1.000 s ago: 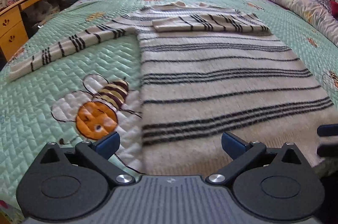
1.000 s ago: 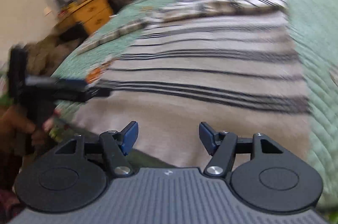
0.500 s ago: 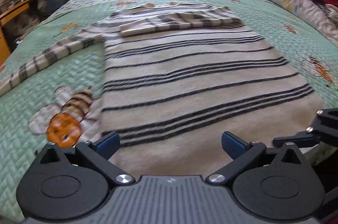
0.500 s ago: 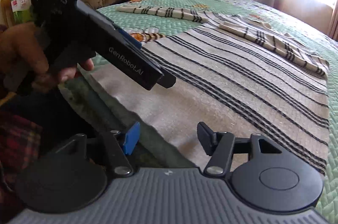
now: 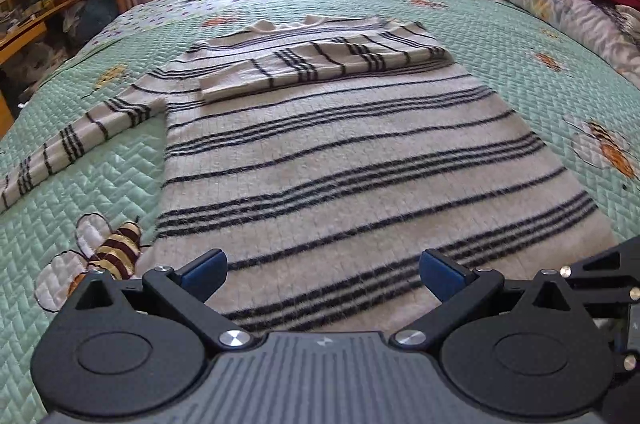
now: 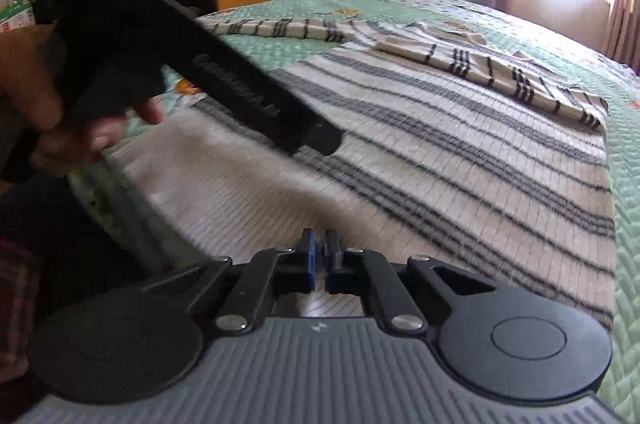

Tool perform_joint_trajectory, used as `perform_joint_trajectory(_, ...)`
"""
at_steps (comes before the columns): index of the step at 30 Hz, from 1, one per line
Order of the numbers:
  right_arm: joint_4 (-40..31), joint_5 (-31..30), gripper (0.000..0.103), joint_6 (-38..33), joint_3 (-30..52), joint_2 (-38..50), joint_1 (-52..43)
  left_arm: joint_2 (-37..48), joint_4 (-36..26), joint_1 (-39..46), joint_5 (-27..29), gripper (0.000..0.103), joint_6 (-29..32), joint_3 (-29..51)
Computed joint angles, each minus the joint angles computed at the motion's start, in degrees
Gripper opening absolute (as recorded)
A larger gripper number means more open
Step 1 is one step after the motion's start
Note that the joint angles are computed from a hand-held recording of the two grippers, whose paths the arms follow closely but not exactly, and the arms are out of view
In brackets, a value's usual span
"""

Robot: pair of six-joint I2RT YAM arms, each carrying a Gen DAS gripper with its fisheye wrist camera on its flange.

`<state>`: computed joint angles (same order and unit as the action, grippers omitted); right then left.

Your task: Fold clothes

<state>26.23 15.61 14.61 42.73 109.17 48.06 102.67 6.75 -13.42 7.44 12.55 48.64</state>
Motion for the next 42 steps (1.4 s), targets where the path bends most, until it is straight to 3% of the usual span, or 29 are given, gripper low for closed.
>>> perform_joint_trajectory(4,0.7,-0.5,0.000,-0.2,4.0,3.3,-4.5,1.0,0.1,0.1,-2.2,0.102,-1.6,2.1)
perform_joint_trajectory(9,6.5,-9.0,0.000,12.4,5.7,6.5,-15.0,3.8,-0.1,-0.6,-3.7,0.102,-1.8,6.4)
perform_joint_trajectory(13,7.0,-20.5,0.000,19.1,8.4,9.2,-22.0,11.8,-2.1,-3.1,-5.3,0.102,1.1,13.5)
perform_joint_trajectory(15,8.8,-31.0,0.000,24.8,8.7,11.2,-26.0,16.1,-4.3,-3.5,-6.1,0.103,2.8,17.1)
perform_joint_trajectory(17,3.6,-34.1,0.000,21.1,8.1,8.8,-26.6,16.9,-4.9,-1.2,-1.7,0.103,3.1,17.1)
perform_joint_trajectory(19,-0.7,-36.1,0.000,17.7,6.4,5.9,-25.9,15.6,-6.7,1.8,2.2,0.102,7.1,15.5)
perform_joint_trajectory(21,-2.5,-39.2,0.000,14.1,3.5,3.2,-24.2,12.2,-5.6,3.4,2.7,0.103,14.5,10.3)
perform_joint_trajectory(24,-2.7,-39.4,0.001,12.1,-2.3,-1.9,-19.6,6.7,-11.4,6.1,3.6,0.103,23.2,6.9)
perform_joint_trajectory(27,-12.1,-45.1,0.000,7.1,-2.0,-3.7,-17.2,3.6,-15.8,8.6,1.9,0.103,25.5,6.5)
perform_joint_trajectory(28,-13.4,-43.2,0.001,5.8,-2.4,-5.0,-16.2,2.7,-15.5,8.9,1.4,0.102,24.4,6.2)
perform_joint_trajectory(31,-5.1,-44.0,0.006,10.3,-6.4,-7.9,-18.3,0.4,-11.8,7.9,1.0,0.102,21.4,4.7)
perform_joint_trajectory(33,-1.7,-40.0,0.008,12.7,-6.2,-8.2,-20.4,0.7,-7.6,5.1,-1.3,0.102,19.8,3.9)
perform_joint_trajectory(37,5.3,-35.1,0.012,18.9,-3.2,-2.5,-24.3,7.5,-1.2,0.2,-7.1,0.103,18.0,6.1)
perform_joint_trajectory(38,5.5,-33.6,0.018,19.6,-1.7,-0.7,-24.9,8.6,-1.5,0.7,-6.7,0.103,17.2,6.7)
perform_joint_trajectory(39,5.8,-33.1,0.018,19.1,-2.0,0.1,-25.0,9.4,-2.2,1.8,-5.3,0.103,16.3,7.3)
perform_joint_trajectory(42,8.0,-32.3,0.006,18.3,-5.7,0.2,-25.9,8.3,-9.2,8.5,-0.8,0.103,14.5,9.2)
